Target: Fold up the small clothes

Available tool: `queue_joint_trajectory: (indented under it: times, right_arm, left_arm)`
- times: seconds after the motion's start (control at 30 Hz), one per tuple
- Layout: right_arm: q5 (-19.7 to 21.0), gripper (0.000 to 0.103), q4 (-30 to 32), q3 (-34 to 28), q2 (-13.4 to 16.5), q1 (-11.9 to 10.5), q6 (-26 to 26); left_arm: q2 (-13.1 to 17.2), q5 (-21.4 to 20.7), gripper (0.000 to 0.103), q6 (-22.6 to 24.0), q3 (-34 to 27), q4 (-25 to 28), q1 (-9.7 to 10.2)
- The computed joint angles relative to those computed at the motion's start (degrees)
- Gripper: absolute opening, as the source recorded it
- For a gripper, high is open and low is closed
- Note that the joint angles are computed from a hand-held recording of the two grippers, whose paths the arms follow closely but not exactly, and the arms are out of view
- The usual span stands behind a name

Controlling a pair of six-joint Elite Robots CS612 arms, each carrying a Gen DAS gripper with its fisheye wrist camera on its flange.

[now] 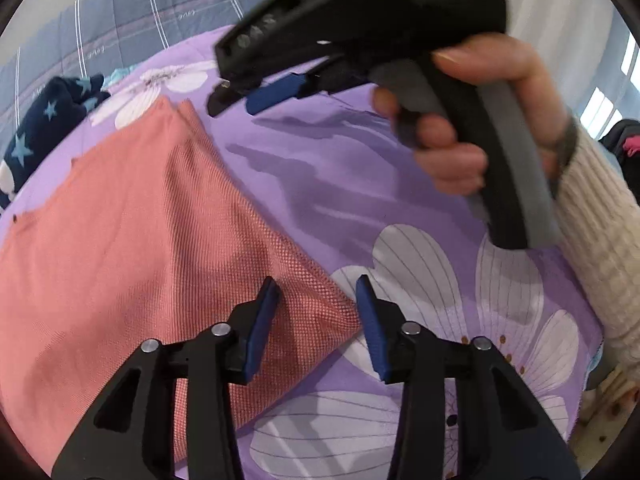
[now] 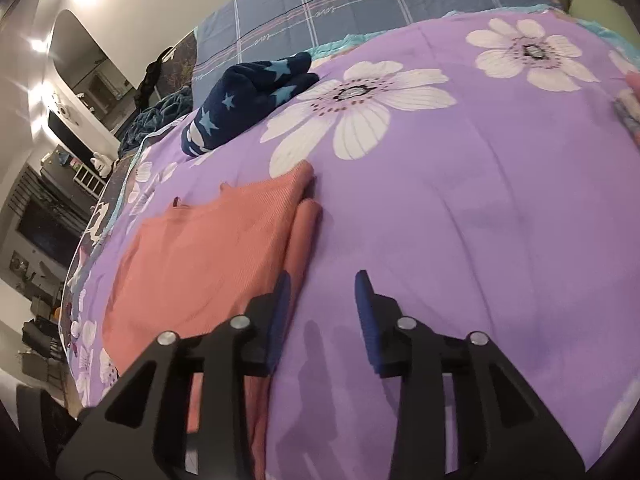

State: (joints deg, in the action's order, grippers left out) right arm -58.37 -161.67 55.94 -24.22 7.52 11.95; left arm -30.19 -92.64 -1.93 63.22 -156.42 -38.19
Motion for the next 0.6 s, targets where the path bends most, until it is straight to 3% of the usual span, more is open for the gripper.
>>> queue_joint_trajectory:
  times: [0.1, 0.17, 0.23, 0.3, 0.33, 0.37, 0.43, 0.5, 0.6]
  right_arm:
    - [1.66, 0.044, 2.33, -3.24, 1.48, 0.47, -1.30]
    - [1.86, 0.057, 5.36, -5.96, 2.57, 0.95, -2.89]
    - [-0.67, 0.060, 9.78, -9.04, 3.72, 1.61, -4.36]
    - [-7.97, 0.047, 12.47, -12.10, 4.96, 2.72, -3.36]
    - [-9.59, 0.020, 11.82, -12.38, 5.08, 2.83, -2.70]
    - [-8.81, 0.005, 9.52, -12.04, 4.88, 2.80, -0.94]
    - [-4.81, 0.005, 2.42, -9.34, 3.69, 2.11, 1.91]
    - [-5.93, 0.005, 0.17, -8.23, 2.93, 2.27, 1.49]
    - [-11.17, 0.006, 8.16, -11.98, 4.69, 3.11, -1.60]
  left_arm:
    - [0.42, -2.34, 0.024, 0.22, -0.69, 0.40, 0.26]
    - [0.38, -2.60, 0.015, 0.48, -0.29, -0.59, 0.25]
    - [0.28, -1.90, 0.006, 0.42, 0.20, -1.64, 0.08]
    - [0.23, -1.63, 0.004, 0.77, 0.61, -2.46, -0.04]
    - [0.15, -1.49, 0.004, 1.11, 0.87, -2.84, -0.12]
    - [-0.01, -1.47, 0.004, 1.49, 1.31, -3.48, -0.21]
    - [-0.22, -1.87, 0.004, 2.03, 1.84, -4.30, -0.21]
    - [-0.39, -2.69, 0.004, 2.60, 2.31, -4.99, -0.19]
    - [-0.51, -3.26, 0.004, 3.87, 2.59, -4.69, -0.35]
